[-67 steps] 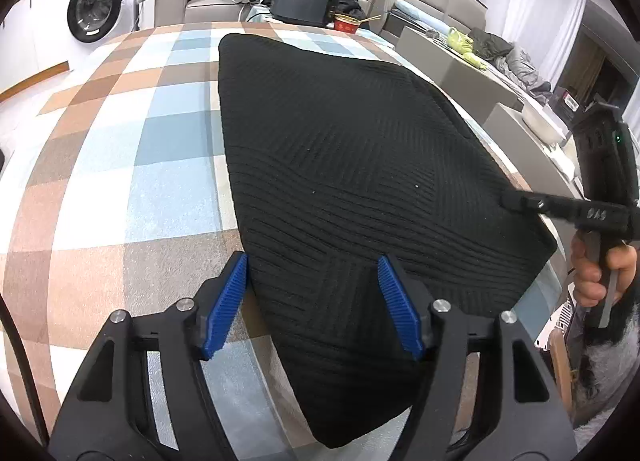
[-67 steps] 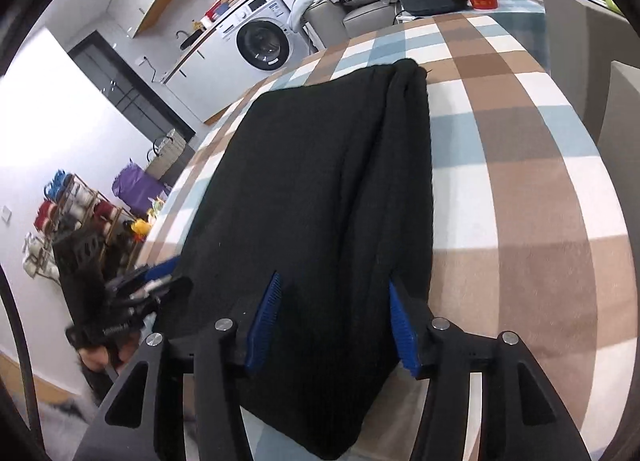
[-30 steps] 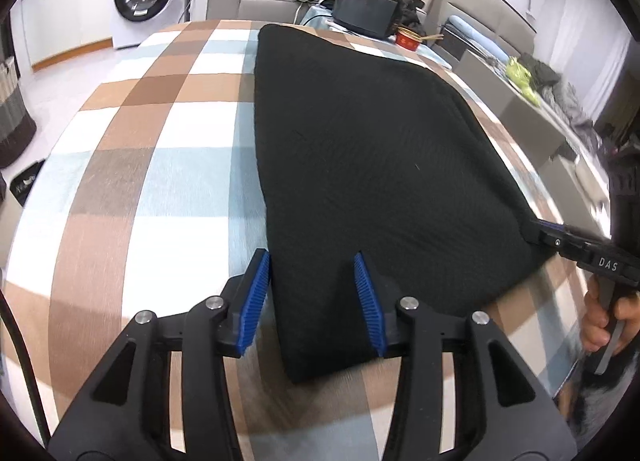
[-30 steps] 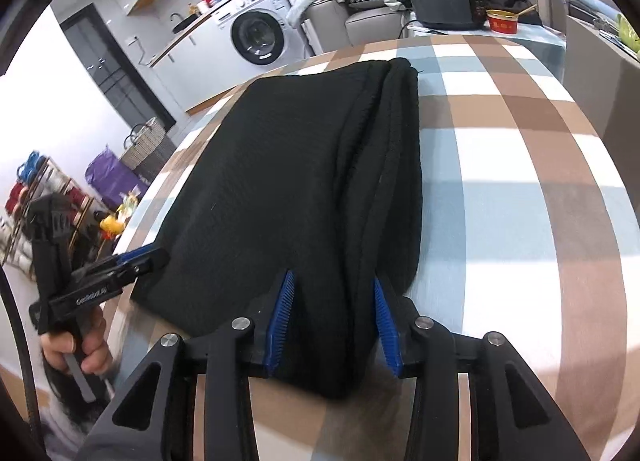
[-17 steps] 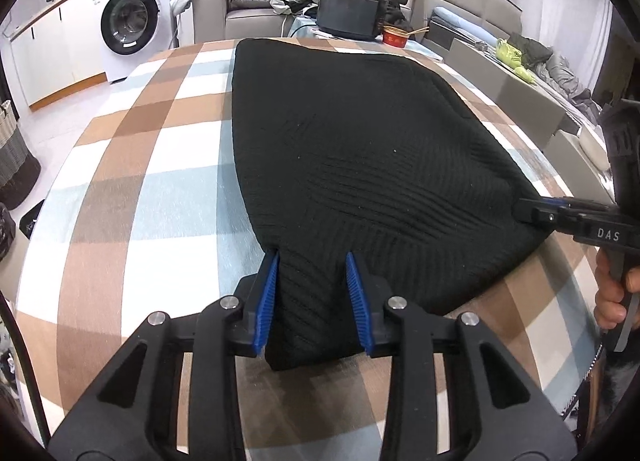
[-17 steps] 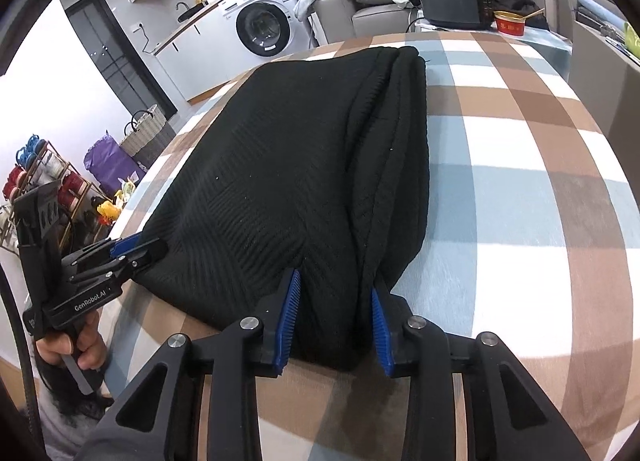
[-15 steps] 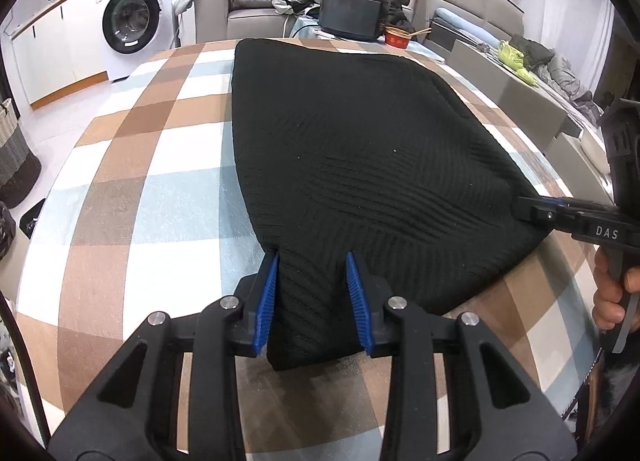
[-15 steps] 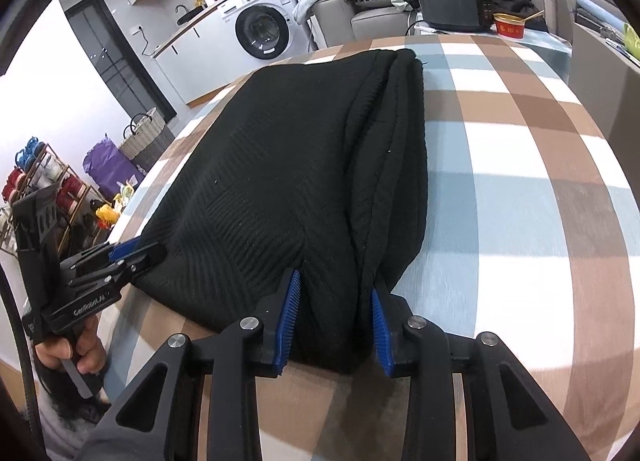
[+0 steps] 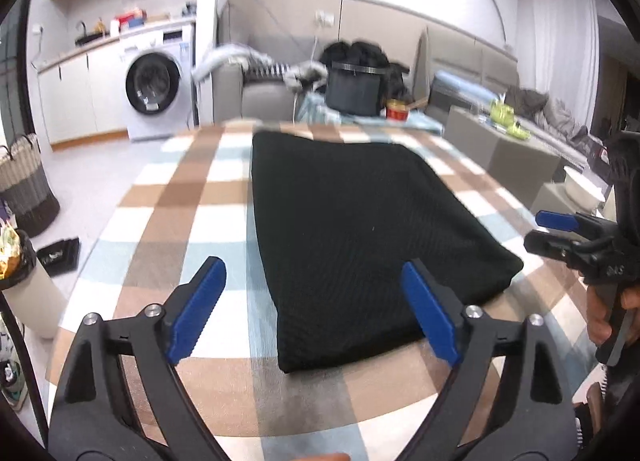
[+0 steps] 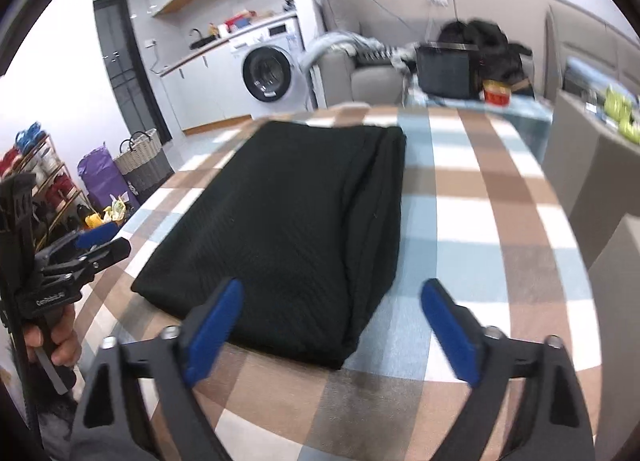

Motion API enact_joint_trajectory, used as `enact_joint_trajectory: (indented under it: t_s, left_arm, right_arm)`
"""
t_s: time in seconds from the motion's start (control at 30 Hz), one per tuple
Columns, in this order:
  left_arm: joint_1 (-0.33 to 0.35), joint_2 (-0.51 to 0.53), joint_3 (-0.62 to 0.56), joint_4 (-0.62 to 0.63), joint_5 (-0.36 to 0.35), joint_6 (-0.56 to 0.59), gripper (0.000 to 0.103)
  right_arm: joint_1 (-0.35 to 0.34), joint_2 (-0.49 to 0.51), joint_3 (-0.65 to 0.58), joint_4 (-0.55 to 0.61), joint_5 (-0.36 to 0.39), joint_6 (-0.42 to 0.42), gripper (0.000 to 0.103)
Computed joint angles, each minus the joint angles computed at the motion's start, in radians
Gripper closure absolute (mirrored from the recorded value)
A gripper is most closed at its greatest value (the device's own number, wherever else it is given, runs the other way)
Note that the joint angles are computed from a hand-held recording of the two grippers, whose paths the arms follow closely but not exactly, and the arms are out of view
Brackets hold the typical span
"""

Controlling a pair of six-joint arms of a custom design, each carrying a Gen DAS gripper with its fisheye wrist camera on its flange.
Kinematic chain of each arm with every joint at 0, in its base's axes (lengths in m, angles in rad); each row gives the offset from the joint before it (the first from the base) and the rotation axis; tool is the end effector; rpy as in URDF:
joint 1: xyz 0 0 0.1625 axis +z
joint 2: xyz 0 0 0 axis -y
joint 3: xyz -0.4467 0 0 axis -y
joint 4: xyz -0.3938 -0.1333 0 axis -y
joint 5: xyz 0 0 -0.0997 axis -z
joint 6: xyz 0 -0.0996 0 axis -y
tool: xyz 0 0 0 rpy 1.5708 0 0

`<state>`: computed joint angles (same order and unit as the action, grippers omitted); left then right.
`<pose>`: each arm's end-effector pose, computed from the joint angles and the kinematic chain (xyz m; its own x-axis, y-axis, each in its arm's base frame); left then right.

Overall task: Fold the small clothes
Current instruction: 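Open the right gripper and release the folded sweater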

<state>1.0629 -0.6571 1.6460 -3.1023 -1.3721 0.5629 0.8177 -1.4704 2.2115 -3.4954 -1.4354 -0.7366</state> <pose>-0.2097 -0.6912 0.0742 -0.5441 0.7272 -0.4185 0.8358 0.4259 -0.3465 -0.2105 -0.4391 0.3961 -0.7723 0.2493 0.5843 -0.3517 0.5981 -0.7201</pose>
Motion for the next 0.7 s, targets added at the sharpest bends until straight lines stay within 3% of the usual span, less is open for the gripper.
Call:
enact_joint_trajectory:
  t_s: [0.1,0.47,0.7]
  left_arm:
    - [-0.002,-0.004,0.026,-0.048,-0.006,0.011,0.001]
    - [0.009,0.019,0.05,-0.176,-0.043,0.049,0.001]
    - [0.017,0.023,0.052,-0.19,-0.055,0.049,0.001]
  right_arm:
    - [0.0,0.009,0.03,-0.087,0.059,-0.046,0.0]
    - [-0.027,0.042,0.055,-0.146,0.205,-0.082,0.0]
    - [-0.03,0.068,0.069,-0.204,0.217,-0.094,0.0]
